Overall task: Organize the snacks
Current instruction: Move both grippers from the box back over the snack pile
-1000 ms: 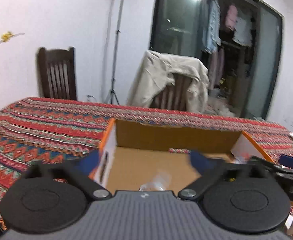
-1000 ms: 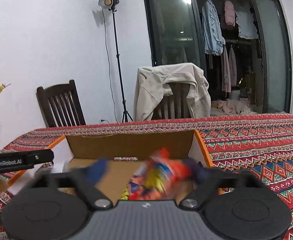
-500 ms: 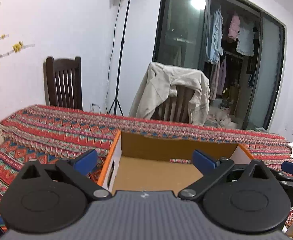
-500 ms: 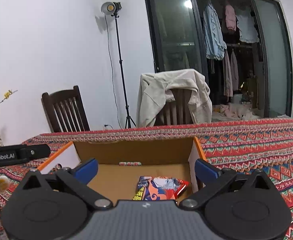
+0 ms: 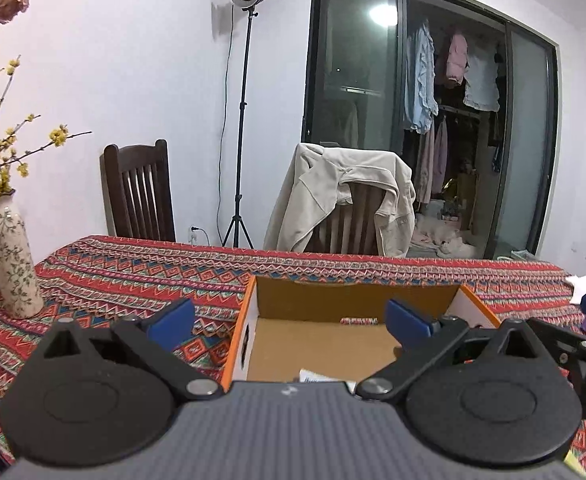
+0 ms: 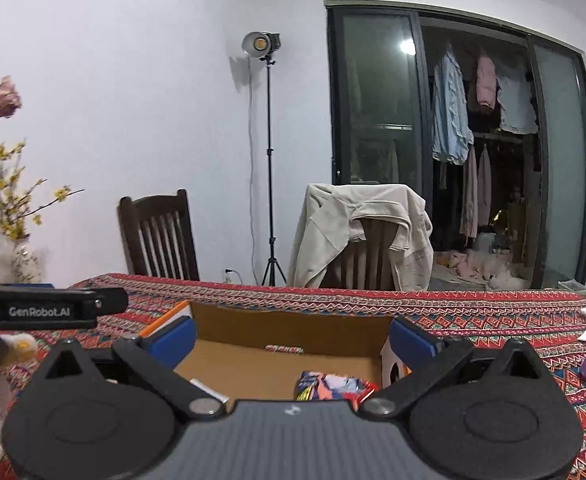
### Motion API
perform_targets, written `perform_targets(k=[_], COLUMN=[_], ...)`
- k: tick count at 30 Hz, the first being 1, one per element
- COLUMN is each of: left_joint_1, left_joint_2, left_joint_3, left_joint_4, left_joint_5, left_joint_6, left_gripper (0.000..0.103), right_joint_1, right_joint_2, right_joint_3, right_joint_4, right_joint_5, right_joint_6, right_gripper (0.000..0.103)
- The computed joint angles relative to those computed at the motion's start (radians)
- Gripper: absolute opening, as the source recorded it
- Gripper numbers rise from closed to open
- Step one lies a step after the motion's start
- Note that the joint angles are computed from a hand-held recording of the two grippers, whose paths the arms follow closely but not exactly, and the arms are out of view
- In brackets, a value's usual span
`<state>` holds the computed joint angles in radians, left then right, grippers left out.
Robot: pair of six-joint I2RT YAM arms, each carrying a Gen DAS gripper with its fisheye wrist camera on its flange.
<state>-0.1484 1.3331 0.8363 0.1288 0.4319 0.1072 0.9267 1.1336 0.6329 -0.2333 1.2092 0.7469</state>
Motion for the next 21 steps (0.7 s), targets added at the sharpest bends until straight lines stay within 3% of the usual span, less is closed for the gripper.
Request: perform_targets(k=[5,11,16,21], left_joint_1=[0.079,0.194,0.300,0.416], left_joint_2=[-0.078,-0.180,-0.229,-0.248], left_joint_3=[-0.063,-0.152,-0.204,-0.254], left_joint_4=[-0.043,-0.104,-0.176,-0.236], left_joint_5=[0.069,0.167,0.248,0.326], left_joint_6=[0.049,0.122,0.200,0.303], left_gripper=[0.103,0.103,0.103,0.103], right_joint_1=[0.148,0.305,0.397,0.470], right_joint_2=[0.093,0.272,0.384,0.464], right_joint_3=[0.097,0.212,0.249,0.262], right_joint_4=[-0.356,-0.753,-0.889,-0.919], right_joint_5=[0.059,0.051,-0.013,-0.081], right_joint_6=[0.346,0.818,1.051,1.175], right_gripper=[0.103,0.103,0.103,0.103])
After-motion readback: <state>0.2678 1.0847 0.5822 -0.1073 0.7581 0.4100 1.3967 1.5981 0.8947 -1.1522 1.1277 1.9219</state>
